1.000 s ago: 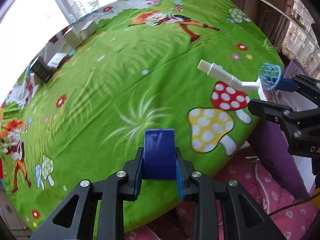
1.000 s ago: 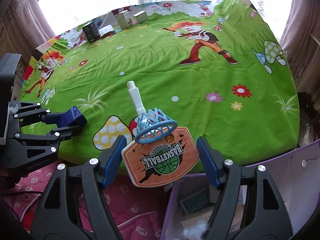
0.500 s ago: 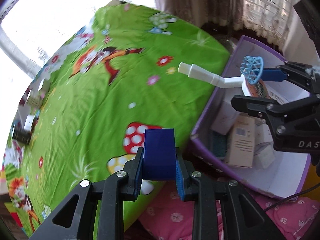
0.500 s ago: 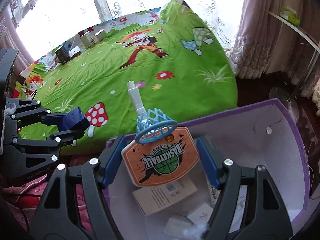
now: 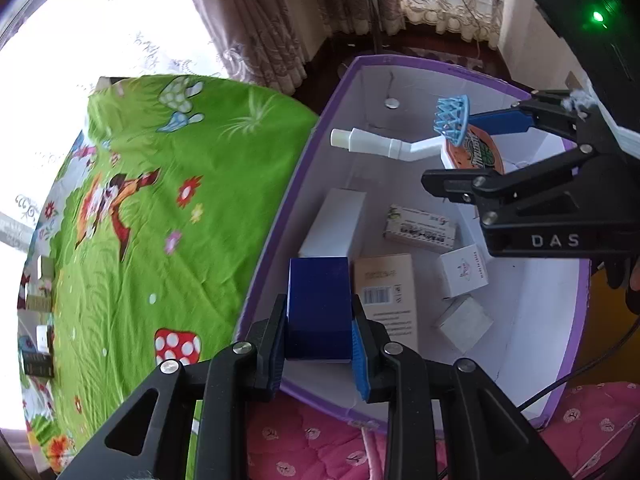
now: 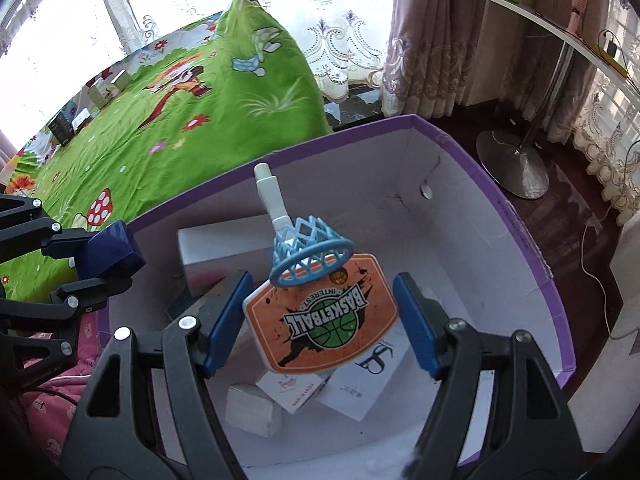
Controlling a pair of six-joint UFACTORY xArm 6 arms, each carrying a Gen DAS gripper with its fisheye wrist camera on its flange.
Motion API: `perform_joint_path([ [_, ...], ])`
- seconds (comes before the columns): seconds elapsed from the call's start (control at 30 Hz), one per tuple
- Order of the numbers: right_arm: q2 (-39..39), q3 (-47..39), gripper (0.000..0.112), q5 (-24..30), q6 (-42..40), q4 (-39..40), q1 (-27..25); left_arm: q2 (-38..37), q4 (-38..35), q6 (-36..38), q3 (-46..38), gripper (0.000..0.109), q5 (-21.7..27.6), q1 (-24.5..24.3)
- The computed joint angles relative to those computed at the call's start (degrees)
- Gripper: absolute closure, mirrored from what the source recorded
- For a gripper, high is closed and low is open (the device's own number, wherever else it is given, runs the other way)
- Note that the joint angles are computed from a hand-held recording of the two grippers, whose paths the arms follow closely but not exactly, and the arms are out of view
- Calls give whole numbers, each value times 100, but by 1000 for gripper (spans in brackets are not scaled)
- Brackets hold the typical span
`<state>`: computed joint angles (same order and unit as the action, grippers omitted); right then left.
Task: Organize rigid objects
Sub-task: 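Lift the blue block and basketball hoop toy and carry them toward the storage box, then open both tools to drop the items into the storage box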
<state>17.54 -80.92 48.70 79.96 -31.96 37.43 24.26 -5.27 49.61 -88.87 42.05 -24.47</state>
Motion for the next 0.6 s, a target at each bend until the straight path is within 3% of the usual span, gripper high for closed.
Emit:
perform_joint_path([
  [0.3, -213, 322, 37, 398, 75, 91, -48, 128, -77, 119, -119, 80, 264, -225],
  [0.6, -160, 247, 37, 715, 93, 305, -108, 430, -796, 259, -672, 77, 1077, -152],
])
